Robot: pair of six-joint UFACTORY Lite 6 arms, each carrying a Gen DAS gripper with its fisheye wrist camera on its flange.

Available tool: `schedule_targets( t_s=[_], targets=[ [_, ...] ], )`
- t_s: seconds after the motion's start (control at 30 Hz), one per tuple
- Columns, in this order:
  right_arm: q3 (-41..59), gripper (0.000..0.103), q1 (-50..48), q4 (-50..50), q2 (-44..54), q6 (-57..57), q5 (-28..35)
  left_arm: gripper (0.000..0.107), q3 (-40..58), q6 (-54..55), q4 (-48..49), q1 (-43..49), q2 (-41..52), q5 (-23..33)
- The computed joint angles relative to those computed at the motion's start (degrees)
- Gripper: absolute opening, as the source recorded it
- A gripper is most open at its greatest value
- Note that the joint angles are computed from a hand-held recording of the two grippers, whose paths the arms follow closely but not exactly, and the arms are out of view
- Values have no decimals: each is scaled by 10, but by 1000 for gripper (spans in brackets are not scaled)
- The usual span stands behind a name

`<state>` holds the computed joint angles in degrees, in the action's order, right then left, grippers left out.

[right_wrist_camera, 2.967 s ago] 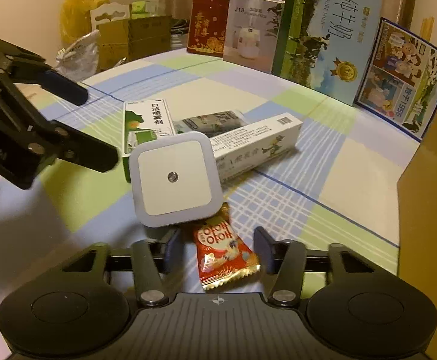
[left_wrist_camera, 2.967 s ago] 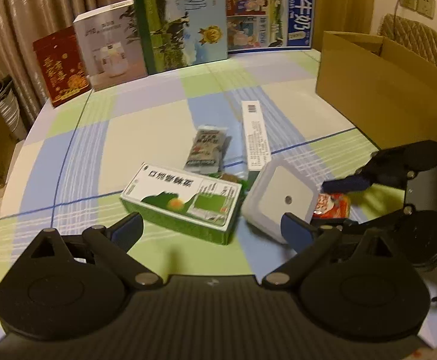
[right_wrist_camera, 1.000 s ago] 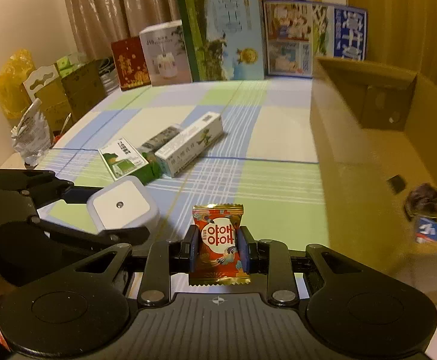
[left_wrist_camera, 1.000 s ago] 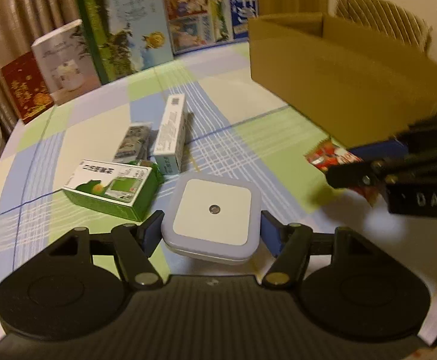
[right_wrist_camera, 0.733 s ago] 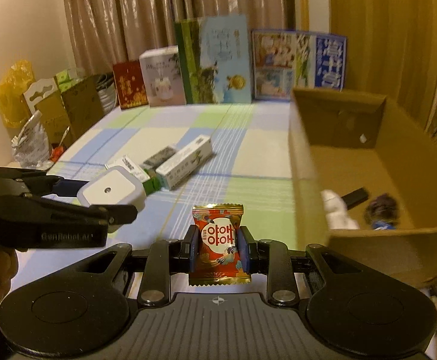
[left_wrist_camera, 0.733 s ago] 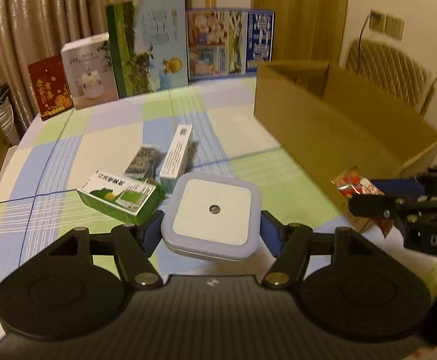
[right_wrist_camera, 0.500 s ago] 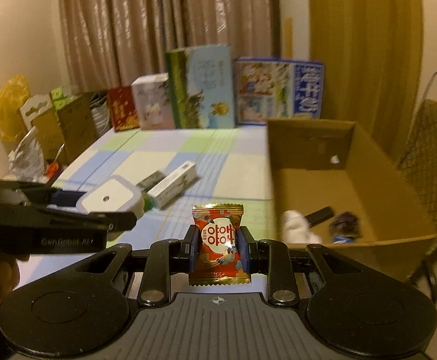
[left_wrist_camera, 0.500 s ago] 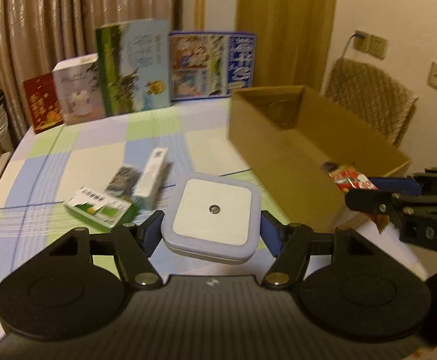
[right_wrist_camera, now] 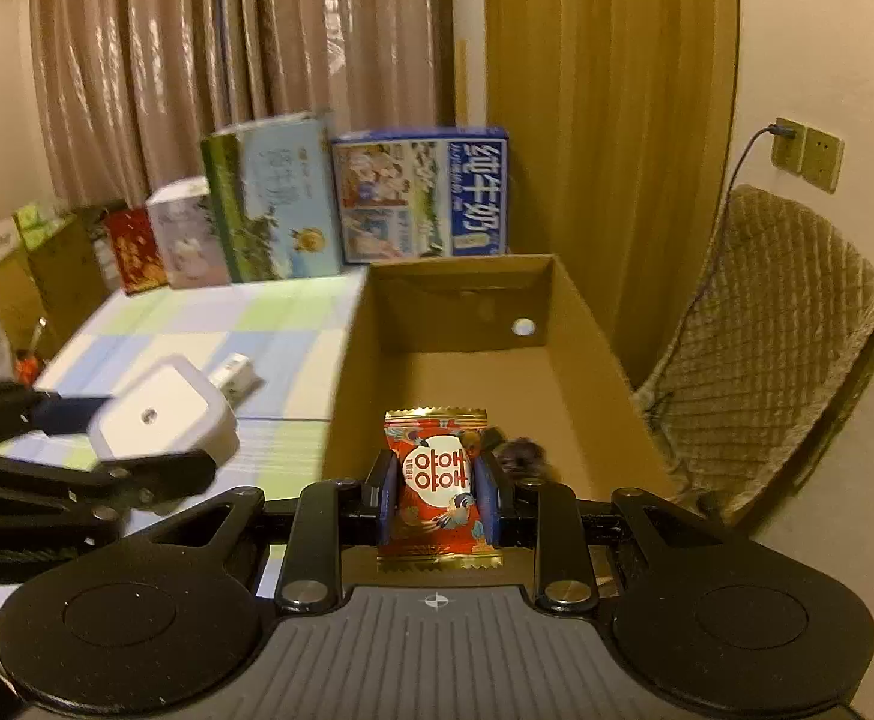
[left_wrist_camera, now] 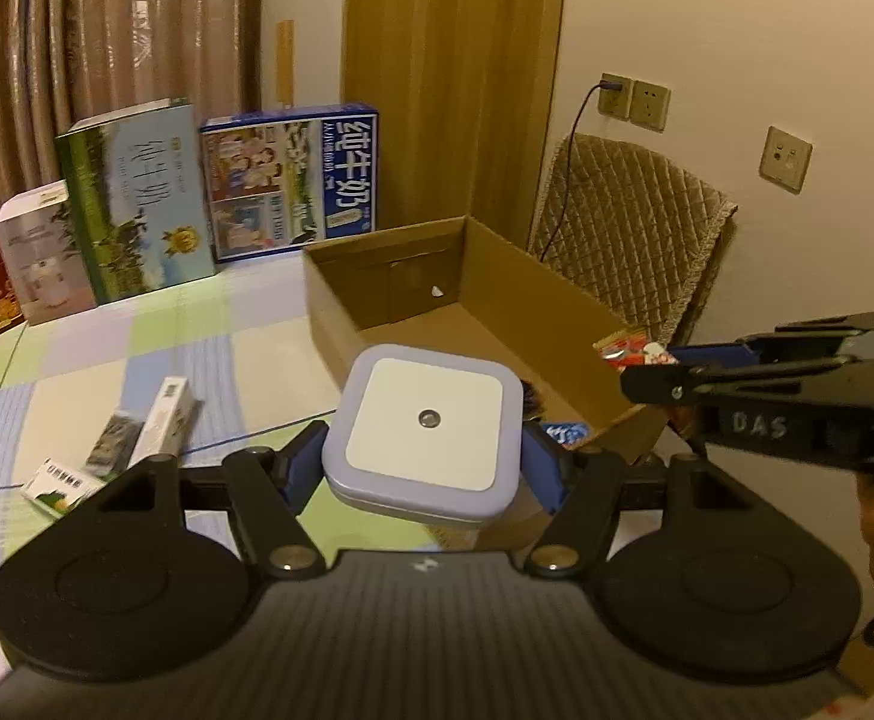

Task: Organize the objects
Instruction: 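Carry the candy packet and white square box over the cardboard box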

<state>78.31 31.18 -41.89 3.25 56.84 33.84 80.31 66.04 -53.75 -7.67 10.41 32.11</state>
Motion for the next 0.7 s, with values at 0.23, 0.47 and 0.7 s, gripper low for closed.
schedule_targets(
  t_s=[0.23, 0.47, 0.7],
  targets=[
    [-12, 25, -71, 70, -5, -112, -26, 64, 100, -135, 99, -66, 75, -17],
    [4, 25, -128, 148, 19, -207, -49, 64, 218, -234, 186, -107, 163, -8],
    [31, 25, -165, 217, 49, -284, -52, 64, 319, -290, 239, -125, 241, 19]
  ],
)
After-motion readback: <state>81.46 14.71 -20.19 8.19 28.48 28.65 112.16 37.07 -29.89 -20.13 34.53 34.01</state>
